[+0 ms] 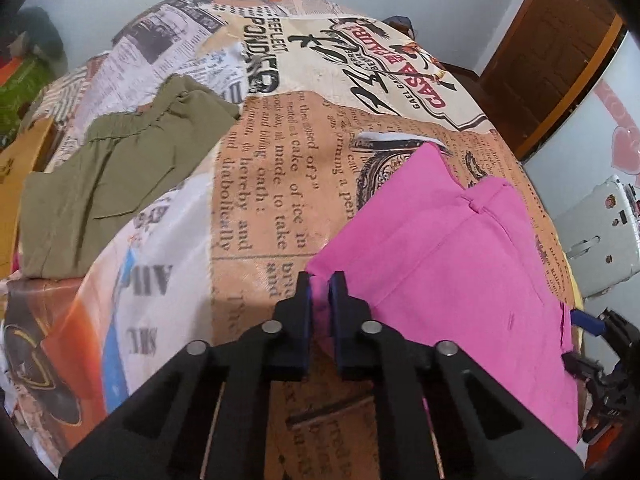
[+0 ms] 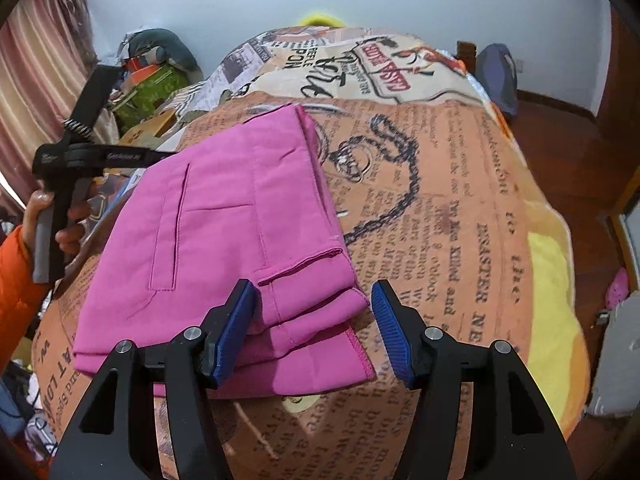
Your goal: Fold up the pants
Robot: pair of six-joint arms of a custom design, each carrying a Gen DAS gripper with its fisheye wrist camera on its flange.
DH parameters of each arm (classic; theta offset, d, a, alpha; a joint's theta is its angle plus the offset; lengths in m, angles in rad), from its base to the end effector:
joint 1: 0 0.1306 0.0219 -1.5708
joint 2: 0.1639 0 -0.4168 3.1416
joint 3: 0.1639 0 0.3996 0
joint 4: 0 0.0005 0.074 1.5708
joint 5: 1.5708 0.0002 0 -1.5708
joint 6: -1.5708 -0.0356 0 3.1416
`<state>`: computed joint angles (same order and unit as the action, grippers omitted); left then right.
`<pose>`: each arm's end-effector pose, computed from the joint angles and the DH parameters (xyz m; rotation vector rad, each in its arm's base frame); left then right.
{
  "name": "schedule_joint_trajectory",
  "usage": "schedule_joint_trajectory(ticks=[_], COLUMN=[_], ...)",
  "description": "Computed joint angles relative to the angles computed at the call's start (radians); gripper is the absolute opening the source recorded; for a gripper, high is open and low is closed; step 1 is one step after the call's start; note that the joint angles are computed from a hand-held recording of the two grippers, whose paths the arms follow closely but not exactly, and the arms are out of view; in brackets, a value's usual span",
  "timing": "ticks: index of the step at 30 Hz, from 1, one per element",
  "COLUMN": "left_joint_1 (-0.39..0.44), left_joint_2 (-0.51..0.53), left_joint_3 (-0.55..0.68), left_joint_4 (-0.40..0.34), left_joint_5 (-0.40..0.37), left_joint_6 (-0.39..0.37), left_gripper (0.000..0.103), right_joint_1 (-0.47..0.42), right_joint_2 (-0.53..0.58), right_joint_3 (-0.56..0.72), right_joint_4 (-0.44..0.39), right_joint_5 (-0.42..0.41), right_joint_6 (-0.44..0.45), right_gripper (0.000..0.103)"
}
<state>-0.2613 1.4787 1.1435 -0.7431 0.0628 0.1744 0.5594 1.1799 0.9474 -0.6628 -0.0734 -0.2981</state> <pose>0.4637 -0.1268 0.3183 0.1368 2.6616 -0.2265 0.3254 0.2062 0.3591 -0.3604 2.4937 0.4520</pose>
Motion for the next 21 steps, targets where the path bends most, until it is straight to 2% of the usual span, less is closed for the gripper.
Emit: schedule_joint_trajectory(ticks=[5,10,21], left_joint_1=[-0.033,-0.072,-0.125], left_joint_2=[-0.095,-0.210,-0.383], left_joint_3=[-0.064,-0.128,-0.261], left_joint_4=[0.026,0.020,-0.005], left_joint_5=[-0.080,-0.129,-0.183], left_joint_6=[-0.024,-0.015,0.101], left_gripper=[0.005,0.004,0.004], right_joint_1=[0.007,0.034,0.102], right_joint_2=[-0.021,-0.046,-0.090], right_joint_3=[0.015,0.032,0.050], right_joint_4=[-0.005,-0.007,-0.021], right_joint_5=[0.026,0.053,0.106], right_joint_6=[0.010,0.014,0.006], right_gripper=[0.056,0.056,0.056])
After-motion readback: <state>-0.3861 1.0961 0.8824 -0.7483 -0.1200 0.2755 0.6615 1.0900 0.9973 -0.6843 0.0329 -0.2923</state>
